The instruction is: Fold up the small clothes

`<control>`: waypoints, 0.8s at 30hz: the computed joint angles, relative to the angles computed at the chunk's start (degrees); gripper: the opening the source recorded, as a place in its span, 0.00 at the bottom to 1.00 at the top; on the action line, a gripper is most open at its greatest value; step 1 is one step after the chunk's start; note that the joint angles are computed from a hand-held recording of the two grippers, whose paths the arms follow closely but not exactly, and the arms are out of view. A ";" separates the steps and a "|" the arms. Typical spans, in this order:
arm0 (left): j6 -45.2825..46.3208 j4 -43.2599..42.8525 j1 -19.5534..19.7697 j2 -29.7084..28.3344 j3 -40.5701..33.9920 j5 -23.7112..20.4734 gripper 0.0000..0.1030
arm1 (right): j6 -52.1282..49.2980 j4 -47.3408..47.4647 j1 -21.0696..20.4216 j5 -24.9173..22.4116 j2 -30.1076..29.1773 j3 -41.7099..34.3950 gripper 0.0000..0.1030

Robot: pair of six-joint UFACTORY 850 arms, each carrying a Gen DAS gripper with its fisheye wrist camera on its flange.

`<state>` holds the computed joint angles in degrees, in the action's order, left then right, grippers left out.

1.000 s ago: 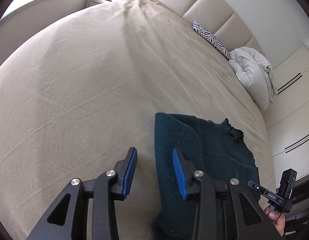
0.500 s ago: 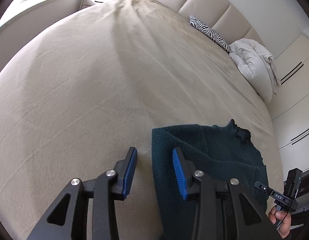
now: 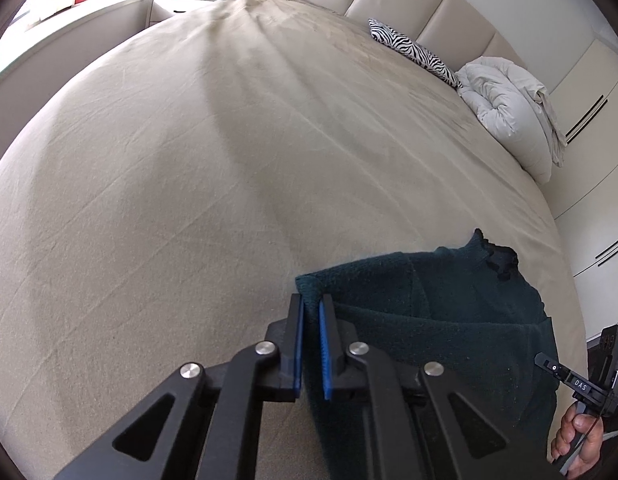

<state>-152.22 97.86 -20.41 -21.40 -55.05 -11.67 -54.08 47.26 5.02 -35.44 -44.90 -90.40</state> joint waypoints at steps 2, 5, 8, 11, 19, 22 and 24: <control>-2.97 2.53 -0.27 0.20 0.58 -1.24 0.08 | 0.96 -0.86 -0.17 0.51 -0.04 -0.15 0.05; -3.76 4.43 -0.69 -0.83 0.73 -2.12 0.08 | 1.06 -0.98 -0.54 -0.85 -0.76 -0.85 0.04; -16.78 16.61 -0.42 0.24 2.56 -2.66 0.13 | -0.57 3.18 -1.66 -3.35 -0.39 -0.21 0.05; -18.58 16.18 -0.98 2.86 4.88 -4.23 0.26 | -2.44 8.44 -3.23 -6.94 0.03 0.21 0.07; -1.84 1.72 -7.37 5.72 5.86 -8.56 0.38 | -1.42 6.18 -2.44 -6.14 0.98 1.60 0.12; 7.69 -6.13 -8.13 3.66 3.93 -7.53 0.38 | 0.13 5.62 -2.22 -6.58 0.53 1.59 0.13; 8.42 -7.01 -8.18 2.67 3.71 -7.24 0.38 | -0.27 6.53 -2.35 -7.40 0.37 1.57 0.18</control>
<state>-143.80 90.85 -28.58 -18.74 -51.35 -18.91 -54.36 53.79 2.67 -42.84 -44.53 -88.84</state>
